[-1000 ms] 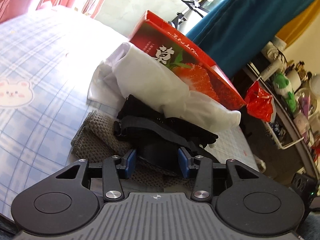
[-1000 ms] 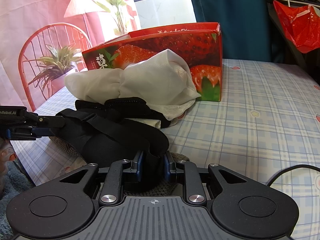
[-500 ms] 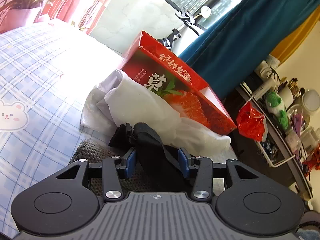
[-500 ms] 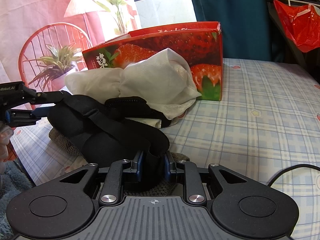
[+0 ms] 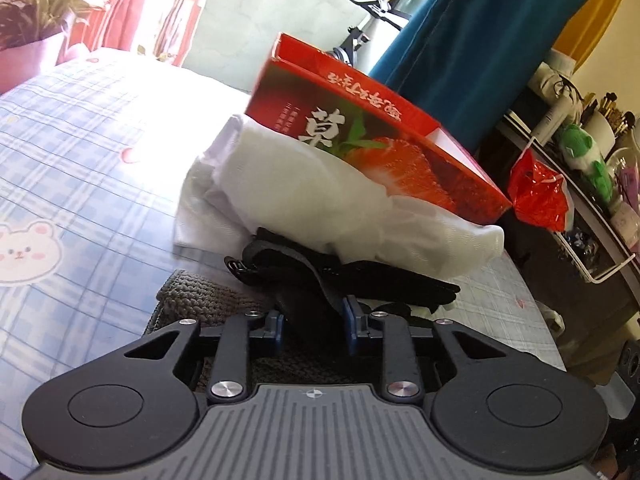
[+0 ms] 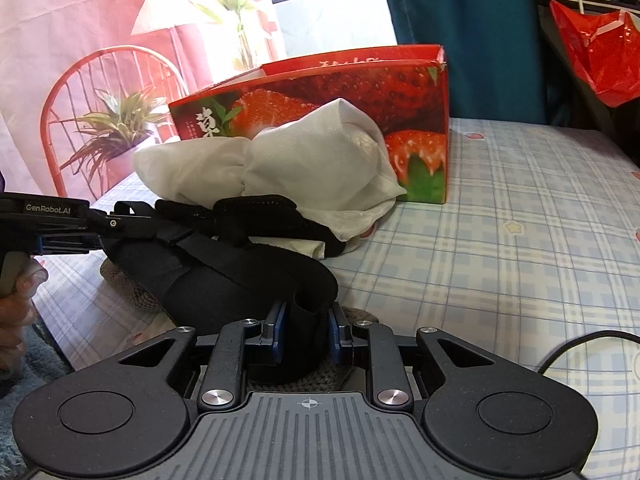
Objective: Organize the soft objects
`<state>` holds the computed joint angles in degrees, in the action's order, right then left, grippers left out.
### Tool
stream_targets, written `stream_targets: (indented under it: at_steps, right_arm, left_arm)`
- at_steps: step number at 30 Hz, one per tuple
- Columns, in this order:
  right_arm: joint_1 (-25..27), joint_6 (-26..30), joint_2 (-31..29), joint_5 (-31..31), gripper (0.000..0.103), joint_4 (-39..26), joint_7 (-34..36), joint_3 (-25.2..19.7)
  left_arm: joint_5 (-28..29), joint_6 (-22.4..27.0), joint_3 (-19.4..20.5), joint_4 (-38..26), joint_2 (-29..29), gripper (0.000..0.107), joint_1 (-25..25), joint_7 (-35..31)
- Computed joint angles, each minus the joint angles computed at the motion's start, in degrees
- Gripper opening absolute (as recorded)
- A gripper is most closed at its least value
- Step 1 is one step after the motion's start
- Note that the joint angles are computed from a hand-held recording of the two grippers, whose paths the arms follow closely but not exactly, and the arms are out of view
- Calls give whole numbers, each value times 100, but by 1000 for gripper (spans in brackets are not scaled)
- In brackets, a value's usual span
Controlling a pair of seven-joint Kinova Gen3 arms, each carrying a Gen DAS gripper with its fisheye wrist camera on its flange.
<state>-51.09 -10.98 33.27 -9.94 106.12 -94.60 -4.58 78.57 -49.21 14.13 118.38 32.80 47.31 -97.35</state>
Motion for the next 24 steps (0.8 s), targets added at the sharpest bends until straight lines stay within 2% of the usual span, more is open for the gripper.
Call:
stream_targets:
  at_steps: [4,7,10,14,18,22,24]
  right_arm:
    - [-122,-234,-97,-9,20,124,128,78]
    - [43,-559,-186,3,19,283,137,-133]
    - [253,-776,-233,41,19,379,86,-367]
    - [473,-812,-229,152,19,388,-22,-599]
    - [695,-802,-204,322,22,394,-225,-839]
    - [779,-807,-175,480,24,403,-373,-933]
    - [974,-813,-140,723,24,399,-489,-1144]
  left_arm:
    - [423,-213,72,-122,27,27,124,-595]
    - [588,-281,178,-228,71,27,126,-966]
    - [538,-214,251,-242,82,26,88,-1118]
    - [174,-1,225,-159,62,27,68,-1081]
    - [208,125,181,-280,110,27,105,-1455]
    - [168,184,167,-272,118,27,91,-1374]
    - [173,199,152,-294,132,27,97,-1385]
